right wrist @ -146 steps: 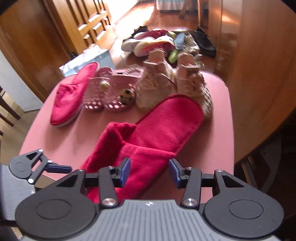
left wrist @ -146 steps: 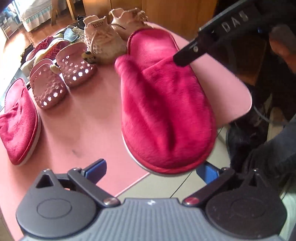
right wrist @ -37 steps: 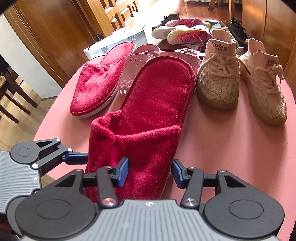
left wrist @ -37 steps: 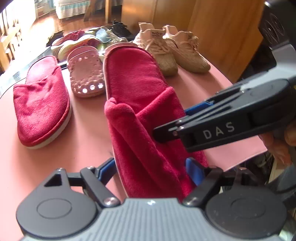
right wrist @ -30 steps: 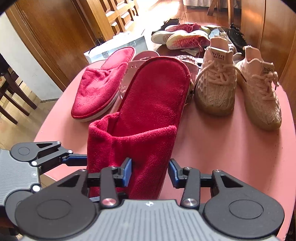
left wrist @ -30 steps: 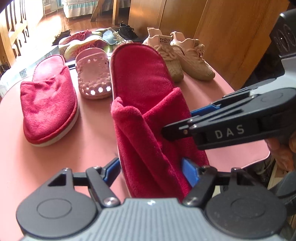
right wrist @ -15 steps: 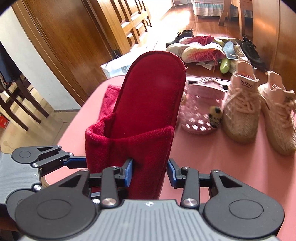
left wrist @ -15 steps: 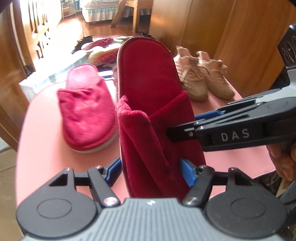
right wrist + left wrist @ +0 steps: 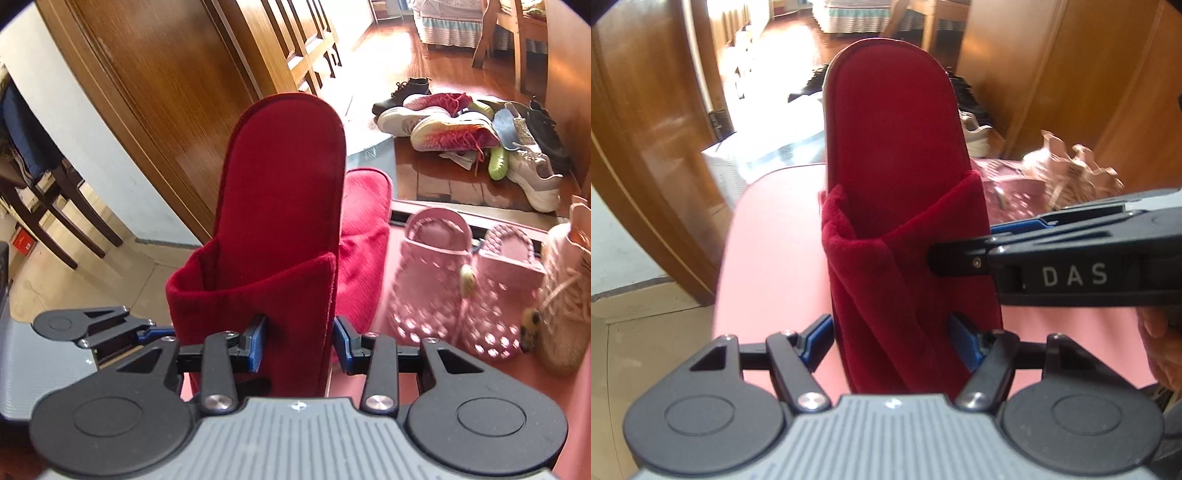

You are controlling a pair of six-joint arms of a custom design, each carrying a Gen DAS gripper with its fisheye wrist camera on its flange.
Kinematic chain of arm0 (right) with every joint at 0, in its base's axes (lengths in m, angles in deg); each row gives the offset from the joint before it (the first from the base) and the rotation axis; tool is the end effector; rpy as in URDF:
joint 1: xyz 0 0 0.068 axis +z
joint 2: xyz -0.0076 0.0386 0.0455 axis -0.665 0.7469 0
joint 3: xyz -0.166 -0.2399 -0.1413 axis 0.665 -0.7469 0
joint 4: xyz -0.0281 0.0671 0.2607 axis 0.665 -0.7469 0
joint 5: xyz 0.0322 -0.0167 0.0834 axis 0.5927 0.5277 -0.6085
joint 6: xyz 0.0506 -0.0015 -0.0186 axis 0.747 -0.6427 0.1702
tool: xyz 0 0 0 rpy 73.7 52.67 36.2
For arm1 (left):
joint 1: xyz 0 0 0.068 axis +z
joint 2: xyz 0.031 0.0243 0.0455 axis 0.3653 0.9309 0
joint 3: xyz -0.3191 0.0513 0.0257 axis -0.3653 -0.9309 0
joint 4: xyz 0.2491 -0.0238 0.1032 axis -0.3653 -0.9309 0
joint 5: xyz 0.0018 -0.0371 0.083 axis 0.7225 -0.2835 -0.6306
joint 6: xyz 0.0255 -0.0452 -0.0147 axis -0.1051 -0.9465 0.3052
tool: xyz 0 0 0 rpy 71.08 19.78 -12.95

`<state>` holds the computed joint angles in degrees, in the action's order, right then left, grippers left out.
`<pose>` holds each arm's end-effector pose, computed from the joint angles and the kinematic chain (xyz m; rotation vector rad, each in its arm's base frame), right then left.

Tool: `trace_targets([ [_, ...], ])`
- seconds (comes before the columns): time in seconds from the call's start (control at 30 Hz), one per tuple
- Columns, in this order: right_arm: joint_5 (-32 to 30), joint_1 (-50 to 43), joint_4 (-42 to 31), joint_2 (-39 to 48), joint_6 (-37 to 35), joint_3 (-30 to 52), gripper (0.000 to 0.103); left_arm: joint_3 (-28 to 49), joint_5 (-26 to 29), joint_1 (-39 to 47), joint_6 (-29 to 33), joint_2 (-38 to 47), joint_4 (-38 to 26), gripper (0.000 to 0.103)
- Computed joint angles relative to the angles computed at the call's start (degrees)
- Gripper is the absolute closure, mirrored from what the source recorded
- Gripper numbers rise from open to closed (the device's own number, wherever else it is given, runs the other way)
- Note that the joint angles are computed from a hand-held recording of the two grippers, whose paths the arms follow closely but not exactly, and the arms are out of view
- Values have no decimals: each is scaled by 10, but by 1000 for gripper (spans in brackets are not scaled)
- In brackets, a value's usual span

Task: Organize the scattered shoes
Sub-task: 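Lower the red slipper toe-first onto the table beside its matching slipper, right gripper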

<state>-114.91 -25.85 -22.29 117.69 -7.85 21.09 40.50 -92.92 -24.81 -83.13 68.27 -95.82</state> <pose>0.3057 0.1091 0.2829 -1.0370 2.3612 0.8301 0.1632 -0.1476 0.2944 -0.4580 2.5609 0.0289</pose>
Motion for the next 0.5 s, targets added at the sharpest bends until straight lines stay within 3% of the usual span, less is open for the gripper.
trace_targets([
  [0.2, 4, 48, 39, 10, 44, 4, 65, 3, 11, 70, 65, -23, -32, 37],
  [0.5, 9, 109, 70, 55, 88, 43, 65, -27, 25, 163, 129, -66, -26, 37],
])
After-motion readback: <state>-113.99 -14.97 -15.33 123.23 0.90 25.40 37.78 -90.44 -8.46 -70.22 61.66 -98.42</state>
